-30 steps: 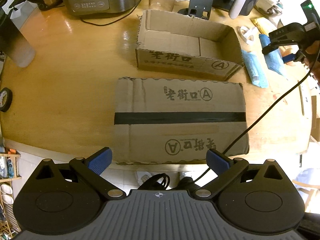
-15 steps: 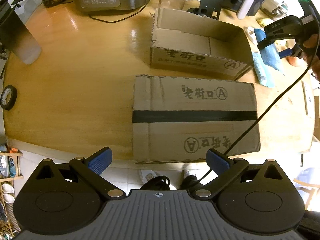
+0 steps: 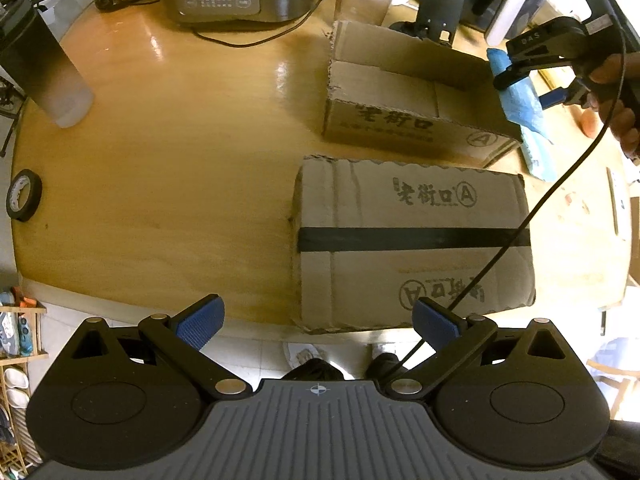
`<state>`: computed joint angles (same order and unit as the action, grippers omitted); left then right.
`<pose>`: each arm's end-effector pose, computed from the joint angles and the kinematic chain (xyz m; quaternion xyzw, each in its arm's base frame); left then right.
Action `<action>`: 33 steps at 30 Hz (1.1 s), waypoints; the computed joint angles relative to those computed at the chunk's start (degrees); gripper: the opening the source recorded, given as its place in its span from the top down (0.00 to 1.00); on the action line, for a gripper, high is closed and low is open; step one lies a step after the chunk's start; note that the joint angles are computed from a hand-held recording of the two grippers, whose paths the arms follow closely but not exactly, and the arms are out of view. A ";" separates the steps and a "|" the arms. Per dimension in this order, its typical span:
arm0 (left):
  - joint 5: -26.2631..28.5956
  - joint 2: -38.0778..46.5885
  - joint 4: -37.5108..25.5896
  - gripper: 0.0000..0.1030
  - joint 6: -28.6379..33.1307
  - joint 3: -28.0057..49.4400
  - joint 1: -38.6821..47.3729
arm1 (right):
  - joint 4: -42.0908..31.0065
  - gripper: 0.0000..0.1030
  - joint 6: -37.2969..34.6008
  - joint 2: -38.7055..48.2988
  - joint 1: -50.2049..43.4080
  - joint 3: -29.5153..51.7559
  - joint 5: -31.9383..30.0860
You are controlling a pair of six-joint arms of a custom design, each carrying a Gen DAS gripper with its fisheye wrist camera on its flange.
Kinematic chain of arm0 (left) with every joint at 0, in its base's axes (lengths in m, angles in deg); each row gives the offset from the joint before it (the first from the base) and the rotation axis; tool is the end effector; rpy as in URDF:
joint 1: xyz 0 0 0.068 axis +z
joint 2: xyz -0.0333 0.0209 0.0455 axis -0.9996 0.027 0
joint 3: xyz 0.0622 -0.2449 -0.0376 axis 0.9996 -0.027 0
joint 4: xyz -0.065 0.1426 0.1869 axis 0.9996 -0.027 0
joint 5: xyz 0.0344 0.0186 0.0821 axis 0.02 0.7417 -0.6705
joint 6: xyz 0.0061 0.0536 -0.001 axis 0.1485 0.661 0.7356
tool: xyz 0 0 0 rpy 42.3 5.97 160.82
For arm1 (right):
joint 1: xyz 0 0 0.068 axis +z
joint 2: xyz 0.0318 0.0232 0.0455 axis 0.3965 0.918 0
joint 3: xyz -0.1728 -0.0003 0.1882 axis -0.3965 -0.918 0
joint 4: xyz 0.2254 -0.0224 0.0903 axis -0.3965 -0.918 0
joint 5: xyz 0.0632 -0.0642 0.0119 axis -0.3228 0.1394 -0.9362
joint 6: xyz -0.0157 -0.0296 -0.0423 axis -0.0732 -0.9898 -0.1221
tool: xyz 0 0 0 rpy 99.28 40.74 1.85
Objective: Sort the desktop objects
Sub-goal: 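Lift the blue packet and carry it toward the open cardboard box, then lower the blue packet into the open box and open the right gripper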
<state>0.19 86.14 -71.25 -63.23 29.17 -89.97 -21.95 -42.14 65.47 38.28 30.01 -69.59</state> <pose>0.2177 -0.0105 0.2297 0.1029 0.9889 -0.0606 0.0887 0.3636 0.0969 0.1770 0.0974 0.9897 0.0360 0.0982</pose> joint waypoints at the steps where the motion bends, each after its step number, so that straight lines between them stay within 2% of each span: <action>1: 0.16 0.10 0.06 0.00 0.35 0.06 0.40 | 0.00 0.38 0.33 0.30 0.27 0.32 -0.18; 21: 0.75 2.00 -0.04 0.00 4.43 1.55 5.61 | -0.44 0.38 3.32 7.28 5.39 7.06 -0.45; 33: 0.05 1.80 -0.62 0.00 5.28 1.36 7.53 | 1.90 0.38 4.18 11.08 5.65 7.57 -0.43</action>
<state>0.24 87.94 -71.87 -57.95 30.53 -82.44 -20.05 -37.96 76.55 43.94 37.58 -70.01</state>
